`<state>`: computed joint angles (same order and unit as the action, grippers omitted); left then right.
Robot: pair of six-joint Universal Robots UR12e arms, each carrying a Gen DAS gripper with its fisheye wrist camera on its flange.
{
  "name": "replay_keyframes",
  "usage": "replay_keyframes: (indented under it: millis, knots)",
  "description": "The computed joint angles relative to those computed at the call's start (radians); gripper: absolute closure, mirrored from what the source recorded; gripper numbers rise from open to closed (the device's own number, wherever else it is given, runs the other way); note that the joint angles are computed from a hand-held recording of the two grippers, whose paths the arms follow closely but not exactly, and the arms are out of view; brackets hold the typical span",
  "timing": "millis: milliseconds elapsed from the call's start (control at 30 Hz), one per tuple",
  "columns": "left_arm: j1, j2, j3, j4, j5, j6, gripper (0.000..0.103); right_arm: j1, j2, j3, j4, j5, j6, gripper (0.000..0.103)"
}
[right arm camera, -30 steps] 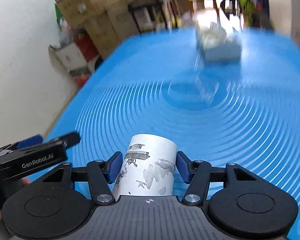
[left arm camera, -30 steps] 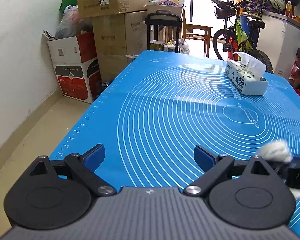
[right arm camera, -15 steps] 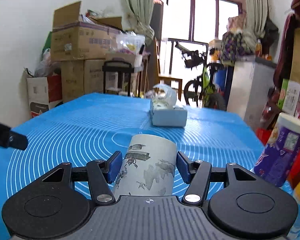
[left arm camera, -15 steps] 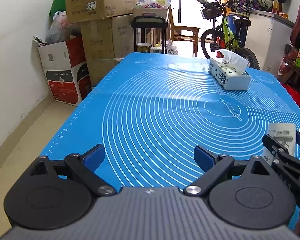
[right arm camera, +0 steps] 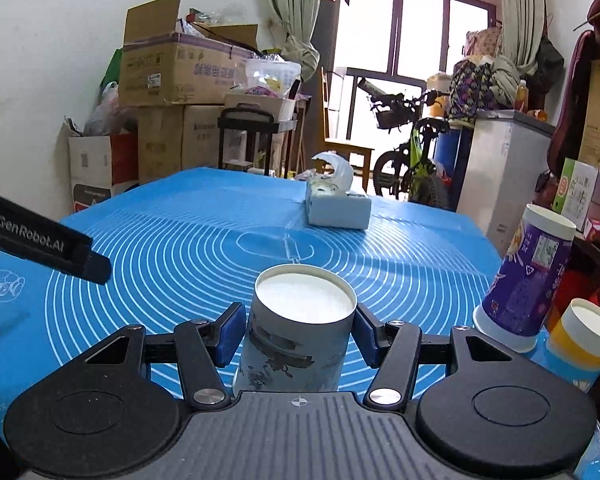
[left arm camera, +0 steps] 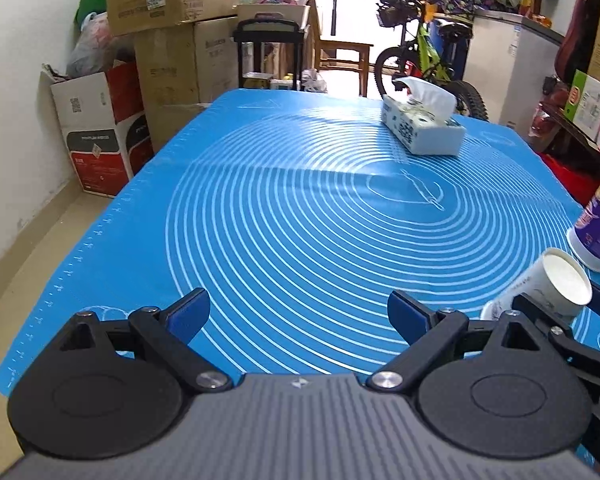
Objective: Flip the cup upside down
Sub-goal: 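Rotate the white cup in the right tool to stand it upside down, then lower the inverted white cup onto the mat and open the right tool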
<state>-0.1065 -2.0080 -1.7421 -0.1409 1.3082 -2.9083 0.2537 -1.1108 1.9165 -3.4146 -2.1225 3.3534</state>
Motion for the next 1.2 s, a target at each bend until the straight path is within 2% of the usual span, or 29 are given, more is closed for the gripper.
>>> replay_keyframes:
  millis: [167, 300, 467, 733, 867, 1200]
  knots:
    - [0.002, 0.019, -0.030, 0.024, -0.008, 0.029, 0.008, 0.002, -0.012, 0.012, 0.012, 0.005, 0.028, 0.037]
    - [0.009, 0.036, -0.048, 0.021, -0.024, 0.005, 0.008, 0.000, -0.040, 0.033, 0.045, 0.023, 0.073, 0.024]
    - [0.021, 0.061, -0.082, 0.013, -0.069, 0.002, 0.008, 0.007, -0.097, 0.077, 0.100, 0.034, 0.133, 0.020]
    - [0.022, 0.101, -0.140, 0.027, -0.093, 0.062, 0.008, 0.027, -0.170, 0.148, 0.142, 0.035, 0.210, 0.018]
    - [0.022, 0.119, -0.169, 0.038, -0.100, 0.085, 0.008, 0.032, -0.188, 0.173, 0.123, 0.042, 0.238, 0.018]
    - [0.025, 0.147, -0.215, 0.041, -0.138, 0.135, 0.008, 0.044, -0.203, 0.188, 0.118, 0.036, 0.237, 0.018]
